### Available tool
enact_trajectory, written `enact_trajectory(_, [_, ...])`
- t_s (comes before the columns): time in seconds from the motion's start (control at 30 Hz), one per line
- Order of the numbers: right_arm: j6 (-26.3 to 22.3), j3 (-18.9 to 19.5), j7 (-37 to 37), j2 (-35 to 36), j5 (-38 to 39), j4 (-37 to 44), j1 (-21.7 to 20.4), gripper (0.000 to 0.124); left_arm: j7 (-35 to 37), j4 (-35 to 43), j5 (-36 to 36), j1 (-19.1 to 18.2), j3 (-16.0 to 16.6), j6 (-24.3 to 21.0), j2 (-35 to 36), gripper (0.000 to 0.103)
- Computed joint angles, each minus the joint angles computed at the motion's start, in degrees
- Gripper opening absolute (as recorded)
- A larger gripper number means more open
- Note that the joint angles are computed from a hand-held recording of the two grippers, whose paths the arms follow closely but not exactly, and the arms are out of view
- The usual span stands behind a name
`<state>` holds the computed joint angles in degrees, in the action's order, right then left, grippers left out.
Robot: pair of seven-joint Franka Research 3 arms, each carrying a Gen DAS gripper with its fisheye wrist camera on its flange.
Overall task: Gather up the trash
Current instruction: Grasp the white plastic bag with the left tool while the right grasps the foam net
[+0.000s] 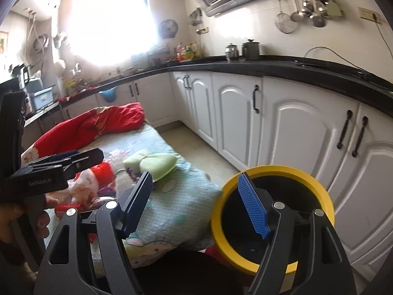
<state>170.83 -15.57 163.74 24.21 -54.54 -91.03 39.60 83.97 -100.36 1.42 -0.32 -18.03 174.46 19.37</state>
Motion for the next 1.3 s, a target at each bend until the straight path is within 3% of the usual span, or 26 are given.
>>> enact_trajectory(0.23, [0.07, 3.14, -10.08, 3.23, 7.91, 3.85, -0.85, 0.074, -3.62, -2.66, 1.18, 0.22, 2.8, 1.96, -2.08, 0.092])
enact_trajectory(0.4, [-1.16, 7.32, -21.66, 6.62, 16.83, 7.95, -2.71, 0.074, -7.7, -4.11, 3.1, 0.15, 5.83, 2.64, -3.38, 0.092])
enact_trajectory(0.6, [-5.49, 12.53, -33.83, 13.01, 27.26, 16.58, -5.17, 0.075, -13.11, -6.23, 7.2, -0.41, 10.02, 2.81, -5.02, 0.092])
enact_trajectory(0.8, [-10.71, 14.07, -41.81, 19.89, 34.74, 26.59, -5.08, 0.074, -16.56, -8.45, 11.17, 0.47, 12.49, 2.27, -6.38, 0.092])
enact_trajectory(0.9, [-14.26, 13.64, -44.7, 23.85, 37.8, 32.71, -4.4, 0.074, -14.43, -9.19, 9.38, 3.48, 10.36, 1.8, -6.37, 0.092])
enact_trajectory(1.07, [-18.76, 12.04, -47.24, 29.51, 42.83, 41.62, -3.38, 0.074, -3.1, -10.34, -2.29, 11.72, 1.96, 0.08, -5.79, 0.092])
enact_trajectory(1.1, [-19.67, 11.78, -47.69, 30.63, 43.72, 43.42, -3.28, 0.074, -2.45, -10.37, -3.21, 11.61, 2.12, -0.3, -5.69, 0.092])
enact_trajectory(1.23, [-22.53, 11.33, -48.84, 34.16, 46.34, 49.08, -3.2, 0.073, 6.7, -9.9, -15.05, 16.33, -3.02, -2.96, -4.48, 0.092])
enact_trajectory(1.3, [-24.03, 11.51, -49.62, 35.69, 47.32, 51.62, -3.33, 0.069, 9.81, -9.88, -18.62, 16.64, -3.57, -3.34, -4.22, 0.092])
